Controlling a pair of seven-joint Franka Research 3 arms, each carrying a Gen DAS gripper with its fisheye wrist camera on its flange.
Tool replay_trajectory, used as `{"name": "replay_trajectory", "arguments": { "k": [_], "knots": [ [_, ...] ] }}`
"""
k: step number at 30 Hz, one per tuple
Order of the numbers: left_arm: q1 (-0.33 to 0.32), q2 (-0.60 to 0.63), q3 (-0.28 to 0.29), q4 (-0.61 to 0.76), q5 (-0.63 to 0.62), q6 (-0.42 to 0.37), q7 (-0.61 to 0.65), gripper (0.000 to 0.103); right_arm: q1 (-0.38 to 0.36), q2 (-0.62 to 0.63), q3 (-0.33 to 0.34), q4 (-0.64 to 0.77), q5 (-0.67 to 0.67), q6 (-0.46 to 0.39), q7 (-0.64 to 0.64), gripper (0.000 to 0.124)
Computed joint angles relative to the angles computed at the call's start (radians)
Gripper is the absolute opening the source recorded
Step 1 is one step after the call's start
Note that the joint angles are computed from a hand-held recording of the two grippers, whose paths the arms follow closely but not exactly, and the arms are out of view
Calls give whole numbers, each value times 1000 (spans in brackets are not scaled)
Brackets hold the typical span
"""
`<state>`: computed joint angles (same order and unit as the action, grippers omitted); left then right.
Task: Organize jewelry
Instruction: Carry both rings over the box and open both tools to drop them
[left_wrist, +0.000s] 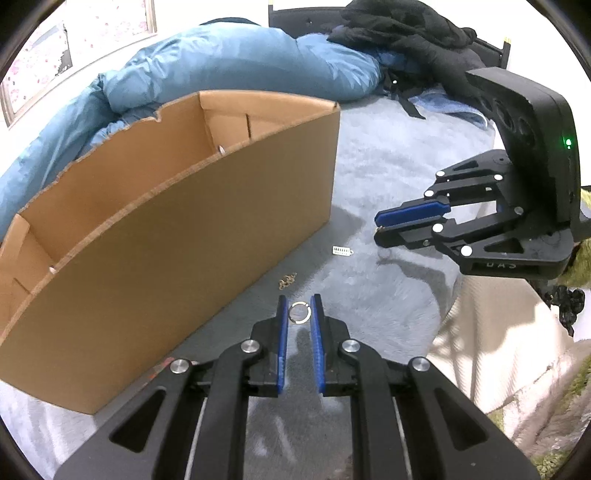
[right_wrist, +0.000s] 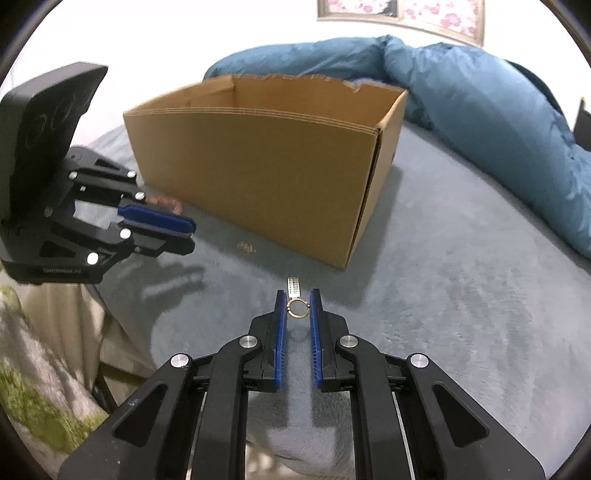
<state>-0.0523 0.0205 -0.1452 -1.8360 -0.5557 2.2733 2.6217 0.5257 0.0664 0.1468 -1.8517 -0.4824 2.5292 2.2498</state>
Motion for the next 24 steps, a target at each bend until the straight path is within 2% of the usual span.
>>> {"name": "replay_trajectory", "arguments": {
  "k": [7, 11, 19, 24],
  "knots": [
    [0, -35, 13, 30, -21, 8, -18, 11, 12, -41, 11, 5, -179, 9, 225, 10],
    [1, -47, 23, 61, -54, 24, -25, 11, 2, -60, 24, 15, -242, 29, 294, 10],
    [3, -40, 32, 122, -89, 63, -27, 11, 1, -21, 21, 122, -319, 49, 310, 10],
    [12, -10, 27, 162, -89, 100, -34, 11, 9, 48, -12, 212, -302, 68, 249, 10]
  ]
}}
